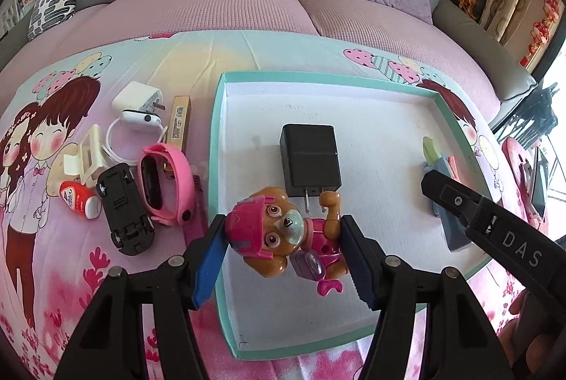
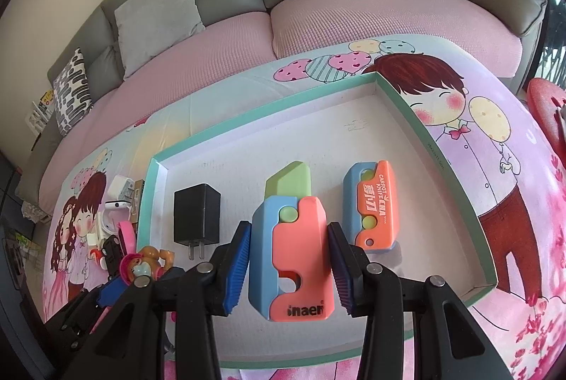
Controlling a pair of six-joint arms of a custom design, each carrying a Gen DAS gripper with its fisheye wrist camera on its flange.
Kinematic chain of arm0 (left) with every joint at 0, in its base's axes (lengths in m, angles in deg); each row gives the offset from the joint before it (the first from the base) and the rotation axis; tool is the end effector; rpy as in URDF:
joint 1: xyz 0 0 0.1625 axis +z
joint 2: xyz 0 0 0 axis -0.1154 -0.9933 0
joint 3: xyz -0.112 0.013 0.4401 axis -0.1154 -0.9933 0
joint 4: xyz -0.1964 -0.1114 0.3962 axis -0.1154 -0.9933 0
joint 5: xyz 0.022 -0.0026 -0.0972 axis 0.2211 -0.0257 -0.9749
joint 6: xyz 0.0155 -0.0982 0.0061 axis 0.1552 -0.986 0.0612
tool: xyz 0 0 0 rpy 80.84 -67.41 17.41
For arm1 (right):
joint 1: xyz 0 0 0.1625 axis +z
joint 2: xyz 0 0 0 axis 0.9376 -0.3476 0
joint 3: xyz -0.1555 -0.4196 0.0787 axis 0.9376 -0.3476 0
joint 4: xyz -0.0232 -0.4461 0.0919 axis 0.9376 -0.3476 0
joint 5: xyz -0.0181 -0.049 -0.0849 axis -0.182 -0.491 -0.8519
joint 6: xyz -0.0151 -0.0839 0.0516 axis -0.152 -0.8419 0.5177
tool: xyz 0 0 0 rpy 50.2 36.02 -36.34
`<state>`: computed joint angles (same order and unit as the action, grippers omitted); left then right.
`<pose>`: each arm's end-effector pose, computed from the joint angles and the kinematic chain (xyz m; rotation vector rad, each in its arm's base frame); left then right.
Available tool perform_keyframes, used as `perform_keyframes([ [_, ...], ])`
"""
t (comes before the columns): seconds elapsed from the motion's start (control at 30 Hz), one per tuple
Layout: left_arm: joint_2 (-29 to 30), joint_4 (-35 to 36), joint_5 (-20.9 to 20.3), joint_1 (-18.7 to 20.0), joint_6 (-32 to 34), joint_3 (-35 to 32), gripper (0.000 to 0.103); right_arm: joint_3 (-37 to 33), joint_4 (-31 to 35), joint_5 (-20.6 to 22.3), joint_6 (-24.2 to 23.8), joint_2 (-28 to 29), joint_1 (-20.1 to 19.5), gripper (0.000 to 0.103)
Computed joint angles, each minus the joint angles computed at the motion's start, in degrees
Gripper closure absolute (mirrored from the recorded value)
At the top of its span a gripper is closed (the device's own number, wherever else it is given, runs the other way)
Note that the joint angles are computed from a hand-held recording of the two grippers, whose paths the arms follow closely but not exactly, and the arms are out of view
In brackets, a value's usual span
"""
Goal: Organize rigid objects
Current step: 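Carry the dog figure into the tray with the left tool while the right tool carries the carrot knife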
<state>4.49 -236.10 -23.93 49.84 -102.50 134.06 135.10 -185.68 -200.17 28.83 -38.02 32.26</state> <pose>-0.1230 -0.4034 0.1020 0.0427 2.3794 -0.7383 0.1812 -0.4449 0.0404 0.2985 -2.5558 0.7069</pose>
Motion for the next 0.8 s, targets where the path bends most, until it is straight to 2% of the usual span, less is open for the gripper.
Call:
perform_keyframes([
  [0.23,1.4,-1.2,-1.7,1.6,0.6,-0.4,0.038,-0.5,1.2,-0.3,-0.4,0.9,-0.1,0.057],
  [0.4,2.7,-0.8,-1.1,1.1,0.7,-0.8,0.038,-1.4,3.4,-1.1,0.3,1.8,-0.4,0.057],
  [0.57,3.7,-3.4,-4.2,2.5,1.9,-1.1,0.037,-1.8,4.7,-2.0,0.8,2.3,-0.6,0.057],
  [0.8,3.6,-4.1,-4.5,2.6,2.0,-0.9,0.037,-2.3,6.1,-2.8,1.3,2.7,-0.7,0.057],
])
